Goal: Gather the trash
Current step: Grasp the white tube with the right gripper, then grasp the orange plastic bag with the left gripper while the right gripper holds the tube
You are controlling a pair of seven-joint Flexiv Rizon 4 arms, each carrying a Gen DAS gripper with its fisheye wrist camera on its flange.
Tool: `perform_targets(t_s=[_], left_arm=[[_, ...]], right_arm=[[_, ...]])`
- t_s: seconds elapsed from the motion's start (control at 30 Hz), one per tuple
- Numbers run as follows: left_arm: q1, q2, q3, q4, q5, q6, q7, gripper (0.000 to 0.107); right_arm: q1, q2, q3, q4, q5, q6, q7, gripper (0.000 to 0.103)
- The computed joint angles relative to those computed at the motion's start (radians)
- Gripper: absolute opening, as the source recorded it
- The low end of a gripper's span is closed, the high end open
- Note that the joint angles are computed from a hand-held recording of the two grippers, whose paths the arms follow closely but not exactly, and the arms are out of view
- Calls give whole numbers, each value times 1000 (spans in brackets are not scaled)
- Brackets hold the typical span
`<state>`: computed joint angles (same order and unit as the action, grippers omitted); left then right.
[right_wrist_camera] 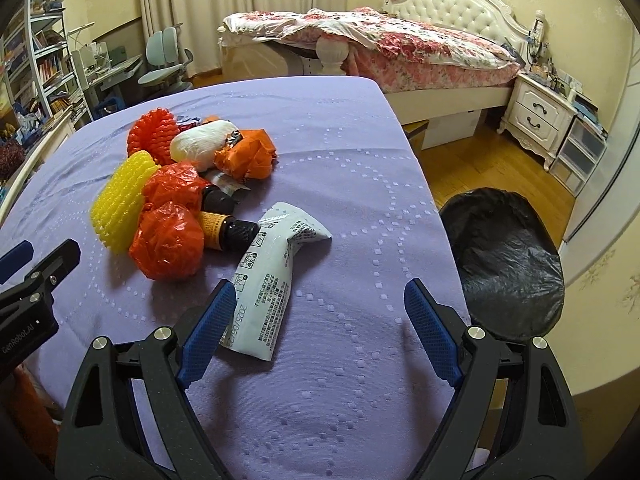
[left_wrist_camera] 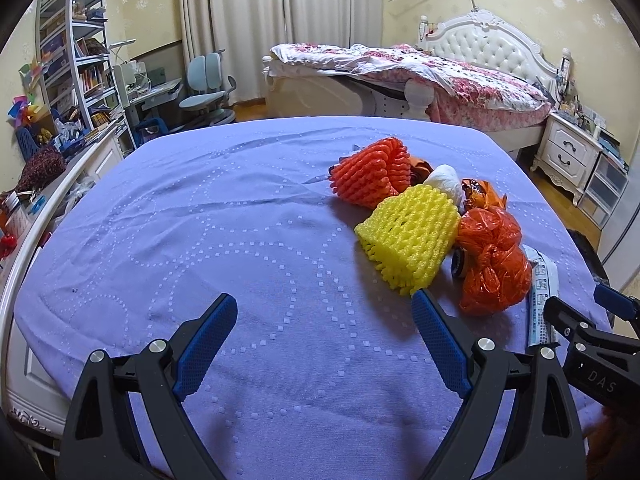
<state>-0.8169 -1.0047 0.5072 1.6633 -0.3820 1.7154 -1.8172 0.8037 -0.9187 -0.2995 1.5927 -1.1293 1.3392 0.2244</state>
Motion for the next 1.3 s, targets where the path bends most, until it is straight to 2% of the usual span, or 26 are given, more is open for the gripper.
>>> perform_targets(t_s=[0.13,0.23,0.37,0.43,0.47,0.5,0.73,0.9,1.07,1.2,1.3], left_arm=[[-10,-3,13,2,-1,-5,-5,89],[-8,-3,13,2,0,-8,-11,89],[-3,-1,7,2,7,-6,-15,89],[5,2,-7,1,13,-2,-12,89],[13,5,-21,1,18,3,-8,89],[16,7,-28,0,20,7,-5,89],[15,6,-66,-22,28,29,42,88],[10,-5,-87,-58,10,28,72,77],[23,-19,-117,-110,15,-10,75,77],[-19,-55,-53,-169,28,-66,40,77],[-34,-84,-13,-219,51,-121,2,77]], right_arm=[[-5,-15,-6,-23,-2,36,-9,82],[-10,-34,9,-50,24,21,-64,71],[-26,-56,21,-51,79,90,-107,47],[-3,-53,-10,-38,92,103,-109,38],[9,-51,-31,-28,95,125,-102,28],[18,-51,-48,-20,102,148,-95,24],[107,-48,-193,53,159,263,-60,23],[185,-54,-307,110,218,337,-55,23],[253,-72,-405,167,302,406,-72,23],[287,-90,-451,202,381,455,-98,23],[289,-102,-453,210,434,480,-124,23]])
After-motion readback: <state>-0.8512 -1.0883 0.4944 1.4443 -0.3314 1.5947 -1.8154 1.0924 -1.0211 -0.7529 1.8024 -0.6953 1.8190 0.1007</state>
